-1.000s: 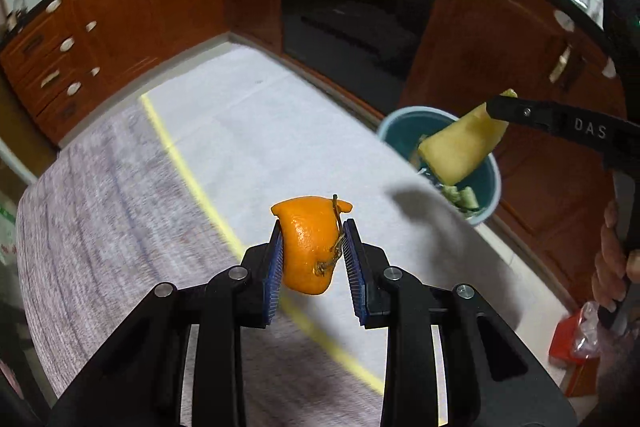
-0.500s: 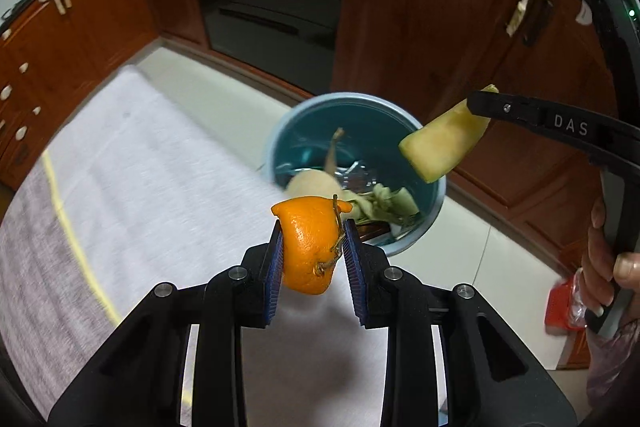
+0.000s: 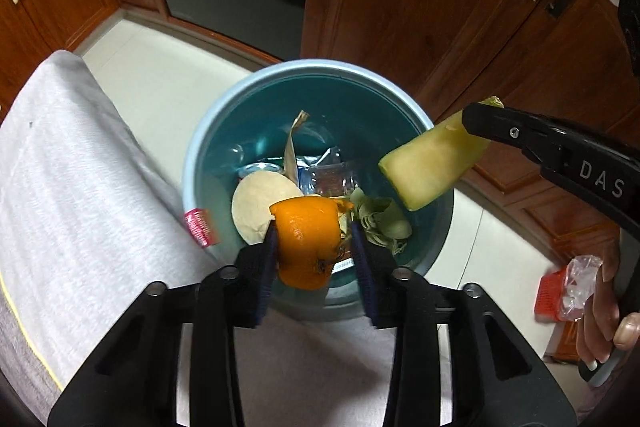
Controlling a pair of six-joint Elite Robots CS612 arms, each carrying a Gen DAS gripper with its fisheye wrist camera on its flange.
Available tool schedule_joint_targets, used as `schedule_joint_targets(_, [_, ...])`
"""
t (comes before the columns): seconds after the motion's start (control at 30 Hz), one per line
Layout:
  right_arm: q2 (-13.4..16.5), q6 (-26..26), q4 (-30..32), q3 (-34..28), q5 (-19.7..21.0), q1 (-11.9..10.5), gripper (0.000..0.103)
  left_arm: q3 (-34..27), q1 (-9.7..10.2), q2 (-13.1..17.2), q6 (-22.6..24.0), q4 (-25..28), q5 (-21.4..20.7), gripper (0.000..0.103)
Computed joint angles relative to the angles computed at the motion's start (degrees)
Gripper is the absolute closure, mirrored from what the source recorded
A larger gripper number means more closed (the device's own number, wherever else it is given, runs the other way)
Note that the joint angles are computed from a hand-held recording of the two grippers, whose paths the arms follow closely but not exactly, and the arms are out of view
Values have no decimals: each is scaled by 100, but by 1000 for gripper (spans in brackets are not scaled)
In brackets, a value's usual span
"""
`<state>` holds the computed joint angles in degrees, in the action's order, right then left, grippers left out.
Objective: Collect trash
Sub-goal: 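Carry the orange and melon slice over the bin and open both grippers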
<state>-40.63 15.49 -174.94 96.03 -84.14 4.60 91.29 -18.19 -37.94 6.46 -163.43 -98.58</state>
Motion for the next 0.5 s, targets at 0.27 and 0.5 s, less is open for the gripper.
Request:
schedule_joint_targets(0.27, [163, -51, 243, -232, 45, 18, 91, -34, 27, 28, -132, -4, 250, 35])
schedule_joint_targets(0.5, [244, -124, 393, -389, 304, 41, 87, 110, 84, -92, -199, -151, 252, 19])
